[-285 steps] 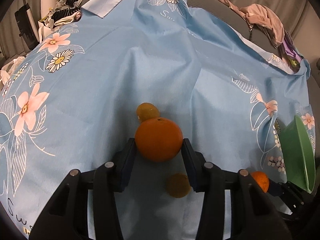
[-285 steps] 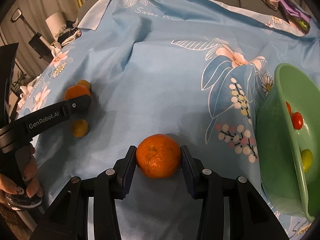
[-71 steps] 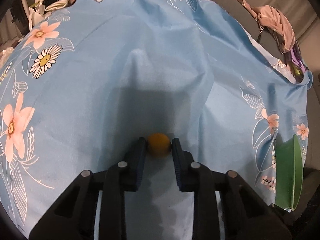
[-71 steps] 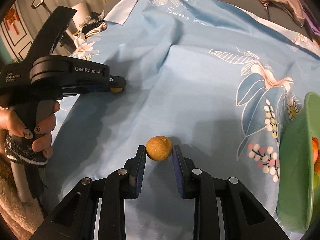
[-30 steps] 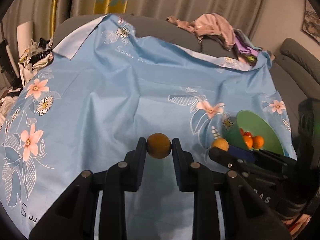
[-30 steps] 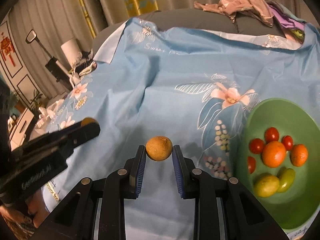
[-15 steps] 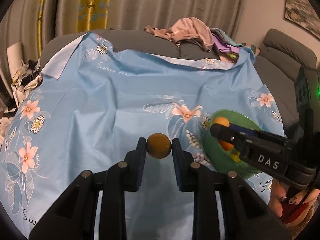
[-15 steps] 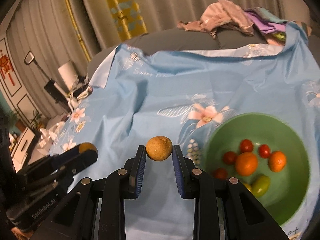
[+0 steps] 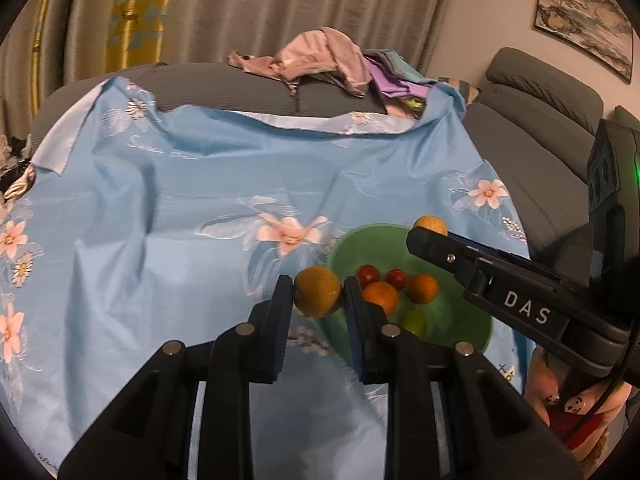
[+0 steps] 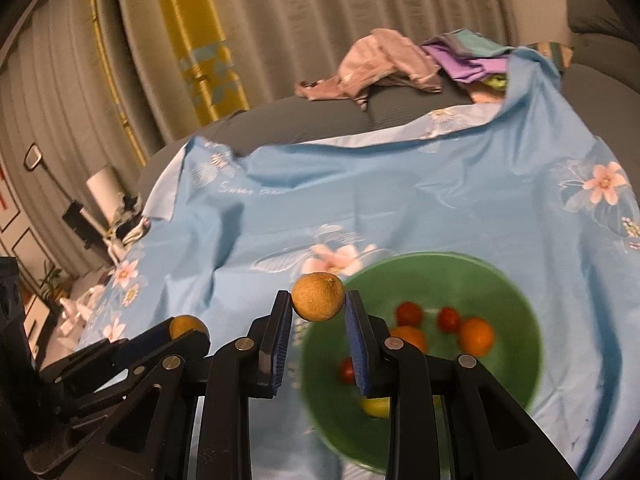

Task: Organize fruits
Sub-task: 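Carry both small yellow fruits over the green bowl and lower them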

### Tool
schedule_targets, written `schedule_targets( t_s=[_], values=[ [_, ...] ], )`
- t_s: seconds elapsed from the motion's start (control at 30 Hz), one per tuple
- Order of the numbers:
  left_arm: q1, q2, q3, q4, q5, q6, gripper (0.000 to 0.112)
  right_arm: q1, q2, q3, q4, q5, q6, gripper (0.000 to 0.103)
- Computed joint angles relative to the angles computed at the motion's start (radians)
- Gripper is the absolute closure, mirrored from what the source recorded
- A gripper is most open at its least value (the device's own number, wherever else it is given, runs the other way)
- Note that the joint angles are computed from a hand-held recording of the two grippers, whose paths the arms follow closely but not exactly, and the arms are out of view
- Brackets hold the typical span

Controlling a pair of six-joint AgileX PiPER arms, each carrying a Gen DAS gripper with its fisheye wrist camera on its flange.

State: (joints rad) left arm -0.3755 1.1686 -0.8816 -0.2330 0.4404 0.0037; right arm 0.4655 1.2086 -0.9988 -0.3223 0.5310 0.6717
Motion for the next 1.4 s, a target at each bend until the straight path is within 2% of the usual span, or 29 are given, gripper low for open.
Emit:
schedule_targets(
  t_s=[0.2, 0.3, 0.4, 0.7, 1.4],
  values=[
    [-0.107, 0.076, -0.041, 0.127, -0.029, -0.152, 0.086, -0.113, -0.029, 0.027, 0.084, 0.001, -0.086, 0.075],
    [-0.135, 0.123, -0.069, 0.122, -0.032, -0.161, 0.086, -0.166, -0.034, 0.038, 0.126, -0.002, -0.125, 0.075],
    [-0.154, 0.169, -0.101, 0.099, -0.030, -0.148, 0.086, -0.187, -0.023, 0.039, 0.091, 0.012, -0.085, 0.075],
    [-0.192, 0.271, -0.169, 0.037, -0.012, -0.105, 0.086, -0.294, 0.004, 0.046, 0.266, 0.010, -0.255, 0.075],
    [-0.181, 0.357, -0.206, -0.019, 0.016, -0.081, 0.086, -0.317, 0.111, 0.008, 0.290, 0.058, -0.300, 0.074]
  ],
)
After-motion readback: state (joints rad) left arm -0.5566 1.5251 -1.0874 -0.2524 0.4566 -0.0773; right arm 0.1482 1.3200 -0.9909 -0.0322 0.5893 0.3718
